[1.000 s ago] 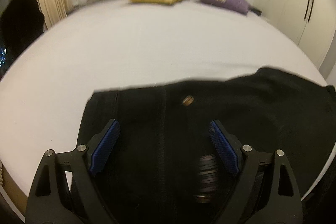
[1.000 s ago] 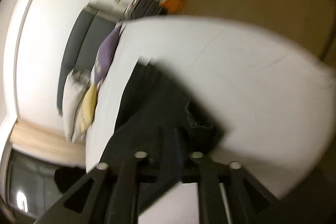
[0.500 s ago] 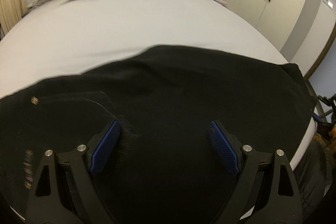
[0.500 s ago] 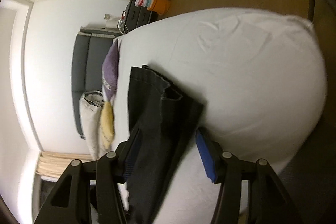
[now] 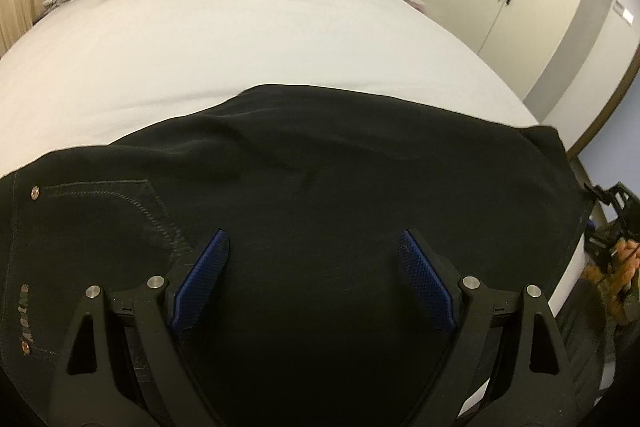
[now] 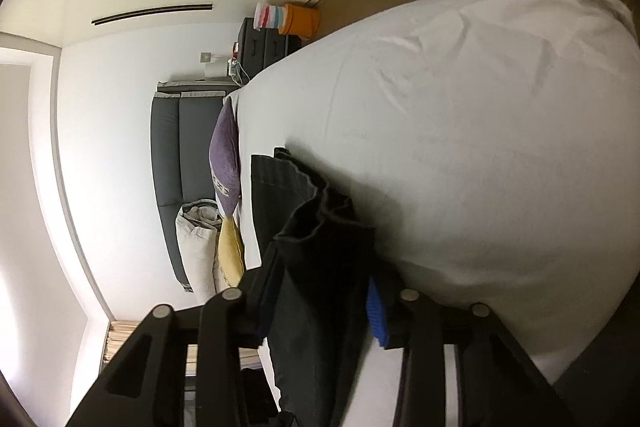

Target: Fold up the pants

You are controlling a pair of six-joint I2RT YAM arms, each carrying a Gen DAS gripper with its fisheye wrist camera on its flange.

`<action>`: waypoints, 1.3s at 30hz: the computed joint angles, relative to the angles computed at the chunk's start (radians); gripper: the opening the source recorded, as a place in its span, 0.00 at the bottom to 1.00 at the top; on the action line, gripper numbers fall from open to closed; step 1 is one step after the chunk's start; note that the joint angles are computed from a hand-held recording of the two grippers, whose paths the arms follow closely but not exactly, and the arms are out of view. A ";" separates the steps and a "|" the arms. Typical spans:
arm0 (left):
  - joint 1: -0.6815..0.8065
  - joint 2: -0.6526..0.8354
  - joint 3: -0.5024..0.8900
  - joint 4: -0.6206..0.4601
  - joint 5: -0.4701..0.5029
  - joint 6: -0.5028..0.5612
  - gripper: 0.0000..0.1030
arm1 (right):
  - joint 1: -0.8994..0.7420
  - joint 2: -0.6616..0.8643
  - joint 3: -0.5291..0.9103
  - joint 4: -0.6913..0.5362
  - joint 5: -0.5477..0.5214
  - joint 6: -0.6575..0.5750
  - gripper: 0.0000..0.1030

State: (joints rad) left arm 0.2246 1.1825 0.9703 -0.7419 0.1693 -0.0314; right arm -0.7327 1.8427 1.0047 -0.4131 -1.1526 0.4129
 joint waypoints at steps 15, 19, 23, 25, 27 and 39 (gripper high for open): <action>-0.050 0.097 0.005 0.049 -0.083 -0.025 0.85 | -0.016 -0.068 -0.061 0.072 -0.001 0.002 0.10; -0.031 0.093 0.022 0.032 -0.045 -0.050 0.85 | 0.020 -0.148 -0.037 0.010 0.093 -0.069 0.10; -0.009 0.094 0.051 0.007 0.010 -0.077 0.85 | 0.070 -0.218 -0.014 -0.022 0.166 -0.106 0.10; -0.002 0.092 0.055 0.004 0.029 -0.086 0.85 | 0.098 -0.250 -0.002 -0.046 0.201 -0.127 0.09; 0.013 0.083 0.059 -0.005 0.061 -0.095 0.85 | 0.162 -0.327 0.010 -0.089 0.255 -0.204 0.09; 0.078 0.166 0.149 -0.041 0.459 -0.226 0.85 | 0.868 -0.734 -0.209 -0.121 0.800 -0.610 0.09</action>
State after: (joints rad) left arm 0.3023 1.3483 1.1197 -0.7833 0.6278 -0.2578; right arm 0.1356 1.1088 0.7959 -0.5345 -0.3521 -0.1970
